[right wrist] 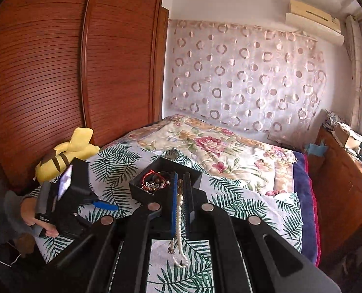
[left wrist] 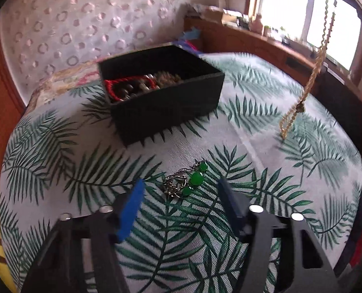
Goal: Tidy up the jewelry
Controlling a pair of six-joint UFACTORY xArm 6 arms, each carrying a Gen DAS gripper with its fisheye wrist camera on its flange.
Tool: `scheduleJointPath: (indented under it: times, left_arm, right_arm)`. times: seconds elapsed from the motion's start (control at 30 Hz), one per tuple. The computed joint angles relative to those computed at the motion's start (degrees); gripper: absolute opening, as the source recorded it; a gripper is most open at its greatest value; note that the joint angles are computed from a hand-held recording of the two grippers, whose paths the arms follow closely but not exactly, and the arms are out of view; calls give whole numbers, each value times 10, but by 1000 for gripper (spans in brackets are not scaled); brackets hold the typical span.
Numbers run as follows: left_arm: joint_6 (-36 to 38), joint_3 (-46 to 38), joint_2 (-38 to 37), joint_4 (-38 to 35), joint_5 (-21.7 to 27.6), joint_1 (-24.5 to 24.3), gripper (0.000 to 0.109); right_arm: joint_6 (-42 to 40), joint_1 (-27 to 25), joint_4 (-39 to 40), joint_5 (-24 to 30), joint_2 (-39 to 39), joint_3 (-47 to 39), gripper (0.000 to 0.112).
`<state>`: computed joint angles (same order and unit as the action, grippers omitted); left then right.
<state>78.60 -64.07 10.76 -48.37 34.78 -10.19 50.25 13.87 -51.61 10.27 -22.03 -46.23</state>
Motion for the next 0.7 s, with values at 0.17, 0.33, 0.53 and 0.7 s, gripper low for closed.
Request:
scheduleJointPath:
  times: [0.17,0.33,0.53,0.7]
  left_arm:
    - [1,-8,7,17,-5,-8,39]
    - [34,-5,-1,3,17,-2,22]
    - [53,16,-28,-14,27,3,0]
    - [39,11,-18,3,26,5,0]
  right_arm:
    - [10,-3,-7,-9,-1,8,5]
    - [11,-5,-9,-11,-1,10,5]
    - [11,-4,-8,-12,-1,10,5]
    - [25,-3,-24,-14,3,9,5]
